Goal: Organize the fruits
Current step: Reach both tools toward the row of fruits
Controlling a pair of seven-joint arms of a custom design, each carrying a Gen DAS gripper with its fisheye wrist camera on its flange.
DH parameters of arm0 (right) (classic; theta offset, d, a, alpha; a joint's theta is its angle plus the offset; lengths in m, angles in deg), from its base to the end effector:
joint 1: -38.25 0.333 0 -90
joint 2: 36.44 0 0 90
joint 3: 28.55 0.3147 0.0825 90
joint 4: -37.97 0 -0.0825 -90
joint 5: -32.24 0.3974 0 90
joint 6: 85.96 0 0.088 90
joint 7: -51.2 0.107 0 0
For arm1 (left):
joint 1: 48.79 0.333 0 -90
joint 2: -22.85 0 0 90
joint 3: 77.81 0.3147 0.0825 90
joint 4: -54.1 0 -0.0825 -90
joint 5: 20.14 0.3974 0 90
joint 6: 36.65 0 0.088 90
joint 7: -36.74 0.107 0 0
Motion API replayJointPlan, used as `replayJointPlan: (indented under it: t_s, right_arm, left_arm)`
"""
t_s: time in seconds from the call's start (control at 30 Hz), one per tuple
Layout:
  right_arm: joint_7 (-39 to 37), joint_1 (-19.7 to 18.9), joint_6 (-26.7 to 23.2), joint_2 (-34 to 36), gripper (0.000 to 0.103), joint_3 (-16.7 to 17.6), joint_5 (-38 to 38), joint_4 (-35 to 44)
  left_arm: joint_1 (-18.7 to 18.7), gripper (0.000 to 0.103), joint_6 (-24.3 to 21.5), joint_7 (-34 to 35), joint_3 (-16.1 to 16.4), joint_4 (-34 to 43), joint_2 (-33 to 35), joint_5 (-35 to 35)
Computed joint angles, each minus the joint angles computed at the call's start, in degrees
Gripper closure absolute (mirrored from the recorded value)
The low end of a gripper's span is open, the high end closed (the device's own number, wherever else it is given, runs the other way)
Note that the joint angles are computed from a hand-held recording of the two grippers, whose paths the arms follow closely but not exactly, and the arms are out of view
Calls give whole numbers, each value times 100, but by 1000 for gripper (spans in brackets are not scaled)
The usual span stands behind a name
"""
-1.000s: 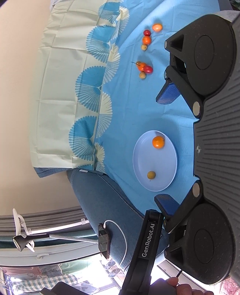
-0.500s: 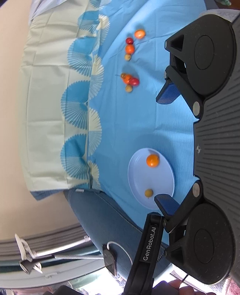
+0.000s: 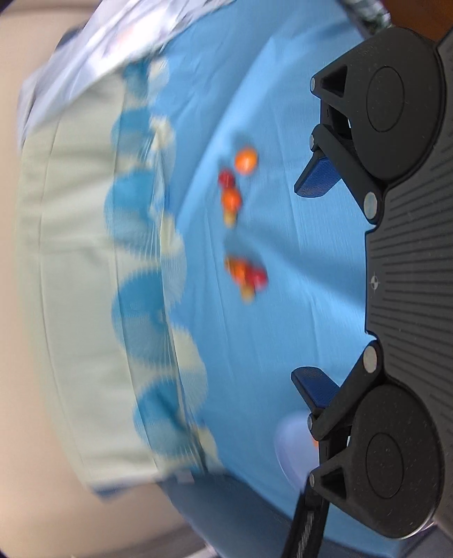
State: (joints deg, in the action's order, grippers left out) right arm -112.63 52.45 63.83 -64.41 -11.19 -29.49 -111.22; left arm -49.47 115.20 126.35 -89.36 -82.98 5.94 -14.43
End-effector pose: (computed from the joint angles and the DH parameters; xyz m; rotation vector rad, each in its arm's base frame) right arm 0.3586 0.2442 0.4403 -1.2449 1.9836 -0.8182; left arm 0.4914 -0.1138 0.4815 -1.5913 2.1339 -0.4702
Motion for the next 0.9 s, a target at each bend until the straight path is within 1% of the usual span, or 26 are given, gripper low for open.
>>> replayJointPlan:
  t_s: [0.1, 0.17, 0.2, 0.3, 0.37, 0.4, 0.5, 0.67, 0.7, 0.73, 0.8, 0.83, 0.87, 0.9]
  right_arm:
    - [120, -277, -100, 16, 1, -206, -39, -175]
    - [259, -521, -85, 173, 1, -338, -218, -200]
    - [334, -641, -62, 307, 1, -412, -330, -172]
    - [651, -946, 83, 871, 1, -649, -832, 56]
    - [727, -1021, 200, 1350, 1, -864, -1072, 312]
    - [875, -1050, 254, 1583, 1, -953, -1276, 447]
    - [1054, -993, 221, 2308, 1, -1216, -1668, 918]
    - [1015, -768, 86, 3294, 1, -1648, -1967, 1667]
    - [1001, -728, 73, 3434, 1, -1722, -1968, 1773]
    - [977, -694, 69, 3561, 1, -1791, -1973, 1866]
    - [947, -627, 54, 3770, 1, -1902, -1950, 1987]
    - [1148, -606, 144, 3821, 1, -1973, -2100, 1990]
    - [1614, -548, 136, 3812, 1, -2036, -2485, 1952]
    - [1817, -510, 81, 3814, 1, -2053, -2704, 1928]
  left_arm:
    - [-94, 0, 180, -105, -143, 596, 803, 147]
    - [-220, 0, 107, -196, -149, 1148, 1418, 326]
    - [-312, 0, 102, -204, -118, 1425, 1725, 387]
    - [-647, 0, 20, -490, 69, 2328, 2656, 888]
    - [-912, 0, -172, -646, 265, 3000, 3269, 1110]
    - [-1012, 0, -334, -610, 334, 3380, 3589, 1094]
    - [-1260, 0, -767, -447, 504, 4352, 4380, 1013]
    - [-1417, 1, -1192, 72, 585, 5392, 5231, 705]
    - [-1426, 0, -1279, 170, 577, 5559, 5364, 626]
    - [-1331, 0, -1356, 383, 460, 5702, 5470, 393]
    - [-1345, 0, -1472, 499, 444, 5950, 5635, 173]
    - [-1376, 0, -1511, 541, 460, 6067, 5717, 125]
    - [-1388, 0, -1538, 595, 460, 6162, 5787, 67]
    - [-1420, 0, -1564, 602, 474, 6231, 5840, 28]
